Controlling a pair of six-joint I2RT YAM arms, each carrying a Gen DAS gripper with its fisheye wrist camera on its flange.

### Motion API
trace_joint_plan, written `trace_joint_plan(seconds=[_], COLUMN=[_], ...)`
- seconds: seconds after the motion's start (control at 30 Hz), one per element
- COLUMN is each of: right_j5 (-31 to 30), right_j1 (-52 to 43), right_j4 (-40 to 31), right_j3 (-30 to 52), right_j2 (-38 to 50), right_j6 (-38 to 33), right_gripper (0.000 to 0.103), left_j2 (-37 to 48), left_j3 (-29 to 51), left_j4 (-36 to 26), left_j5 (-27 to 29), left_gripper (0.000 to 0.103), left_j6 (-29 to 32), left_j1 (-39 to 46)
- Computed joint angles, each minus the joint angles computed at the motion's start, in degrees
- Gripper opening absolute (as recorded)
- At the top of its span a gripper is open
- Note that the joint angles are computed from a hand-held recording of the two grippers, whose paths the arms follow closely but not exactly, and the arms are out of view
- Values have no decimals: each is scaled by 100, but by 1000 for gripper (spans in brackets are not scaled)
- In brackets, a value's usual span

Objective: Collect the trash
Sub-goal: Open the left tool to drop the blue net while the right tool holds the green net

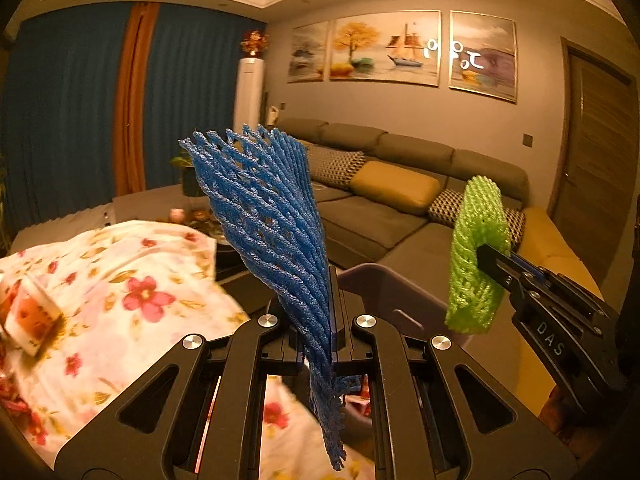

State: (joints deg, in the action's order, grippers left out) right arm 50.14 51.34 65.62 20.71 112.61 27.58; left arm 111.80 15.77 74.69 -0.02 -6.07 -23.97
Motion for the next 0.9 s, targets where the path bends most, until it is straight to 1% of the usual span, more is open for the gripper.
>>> trace_joint_plan(seconds=[0.13, 0.2, 0.23, 0.27, 0.33, 0.37, 0.47, 0.67, 0.77, 0.83, 0.87, 0.9], right_j5=[30, -14, 60, 39, 146, 312, 486, 395, 319, 232, 205, 159], right_j1=[-41, -113, -45, -79, 25, 204, 391, 318, 263, 174, 150, 119], right_j4=[3, 138, -4, 51, 33, -124, -465, -398, -268, -174, -196, -178], right_j3=[45, -2, 51, 33, 81, 183, 364, 379, 364, 333, 347, 336], right_j2=[71, 129, 79, 106, 208, 271, 269, 273, 286, 288, 288, 293], right_j6=[38, 17, 78, 74, 178, 326, 508, 414, 321, 252, 264, 279], right_gripper=[11, 11, 12, 12, 12, 12, 12, 15, 17, 19, 20, 21], left_j2=[262, 365, 328, 351, 496, 576, 764, 1005, 1142, 1239, 1260, 1269], left_j3=[291, 428, 544, 638, 724, 767, 893, 1146, 1277, 1381, 1407, 1463], left_j4=[-31, -64, -213, -267, -163, -105, -2, 10, 7, -26, -46, -113], left_j5=[49, 113, 120, 111, 194, 249, 298, 490, 727, 793, 795, 835], left_gripper=[7, 8, 8, 8, 8, 8, 8, 8, 8, 11, 18, 30], left_j6=[-4, 22, 38, 46, 87, 115, 136, 57, 33, 48, 49, 41], left_j1=[-132, -143, -159, -198, -205, -196, -259, -235, -123, -87, -76, -36])
